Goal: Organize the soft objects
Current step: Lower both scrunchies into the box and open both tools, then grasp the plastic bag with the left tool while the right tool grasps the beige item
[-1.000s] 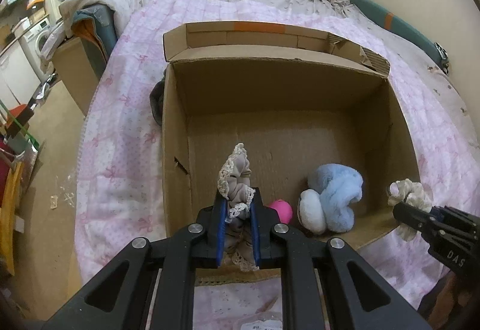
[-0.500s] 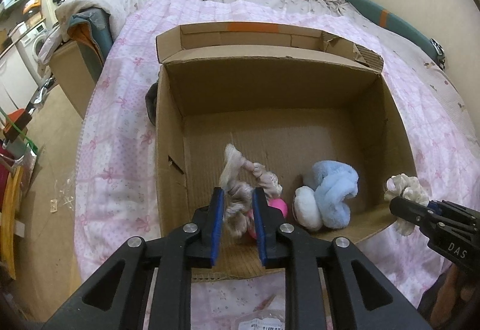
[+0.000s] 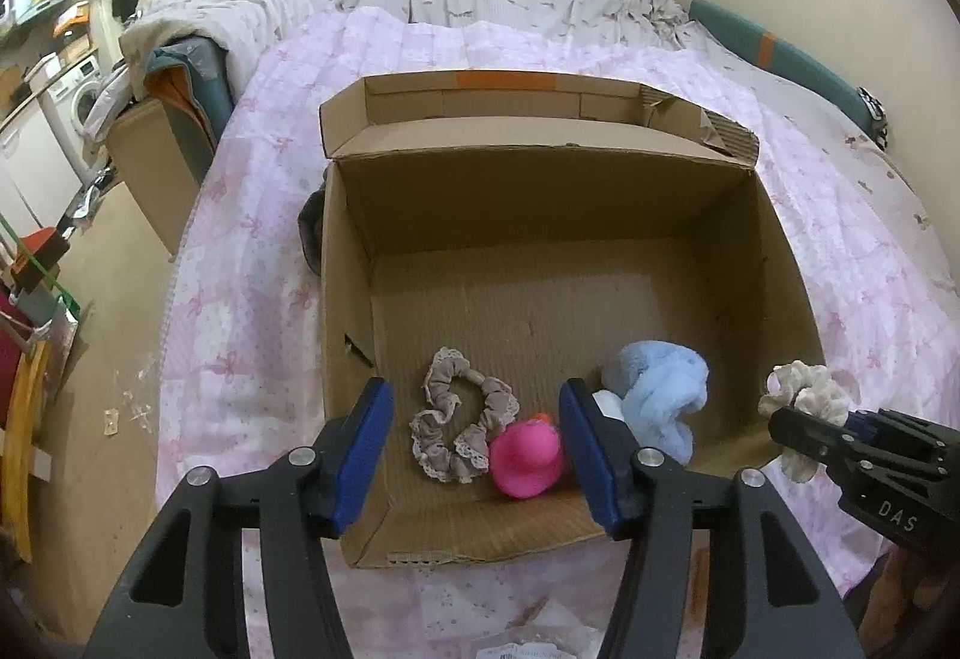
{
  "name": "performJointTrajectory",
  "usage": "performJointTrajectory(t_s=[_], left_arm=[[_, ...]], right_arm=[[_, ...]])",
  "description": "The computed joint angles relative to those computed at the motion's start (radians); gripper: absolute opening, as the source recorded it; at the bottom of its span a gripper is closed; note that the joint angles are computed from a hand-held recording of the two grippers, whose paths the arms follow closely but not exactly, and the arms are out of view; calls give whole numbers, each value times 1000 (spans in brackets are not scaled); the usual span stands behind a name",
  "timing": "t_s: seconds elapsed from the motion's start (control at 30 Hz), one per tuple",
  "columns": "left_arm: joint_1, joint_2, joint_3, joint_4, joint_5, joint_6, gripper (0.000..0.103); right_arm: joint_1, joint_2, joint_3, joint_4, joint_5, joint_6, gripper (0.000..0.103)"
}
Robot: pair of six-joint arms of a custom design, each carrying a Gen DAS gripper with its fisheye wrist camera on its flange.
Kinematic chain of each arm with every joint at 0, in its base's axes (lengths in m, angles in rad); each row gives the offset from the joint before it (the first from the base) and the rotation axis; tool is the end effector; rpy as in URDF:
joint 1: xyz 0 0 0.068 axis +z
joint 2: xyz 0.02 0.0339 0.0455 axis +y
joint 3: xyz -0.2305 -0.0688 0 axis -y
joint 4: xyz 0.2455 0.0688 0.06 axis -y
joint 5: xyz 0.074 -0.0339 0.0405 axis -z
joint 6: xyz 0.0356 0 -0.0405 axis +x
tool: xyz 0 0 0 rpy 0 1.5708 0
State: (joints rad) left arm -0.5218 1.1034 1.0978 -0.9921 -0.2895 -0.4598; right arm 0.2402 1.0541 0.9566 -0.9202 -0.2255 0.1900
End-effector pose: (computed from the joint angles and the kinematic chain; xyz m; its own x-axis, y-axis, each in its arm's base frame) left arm 0.1963 -0.1011 0.2871 -0.8052 -0.0276 -0.5924 -0.0154 0.9996 -0.0257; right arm 0.2054 0.0585 0.2572 -0.8769 -0.0253 -0.4799 -0.1836 0.9405 0.2860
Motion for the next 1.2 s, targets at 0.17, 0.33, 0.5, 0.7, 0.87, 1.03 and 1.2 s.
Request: performJointTrajectory(t_s=[0.17, 0.33, 0.5, 0.7, 0.87, 1.03, 1.2], left_arm=[[2, 3, 1, -2, 2, 2, 54], [3, 4, -1, -1, 4, 3, 54], [3, 2, -2, -2, 0, 6, 54], [-5, -14, -4, -12, -7, 1, 54], [-35, -54, -4, -51, -33, -16, 54], [-63, -113, -7, -112, -41, -51, 54], [-125, -168, -20, -208, -71, -125, 54]], right_arm=[[8, -3, 1, 0, 9, 0, 27], [6, -7, 2, -1, 5, 1, 37], [0, -36, 0, 16, -1, 8, 68], [9, -64, 5, 19, 13, 3, 68], [43, -129, 7, 6, 62, 0, 68], [100, -225, 18, -31, 124, -9, 68], [143, -299, 4, -88, 138, 35, 68]])
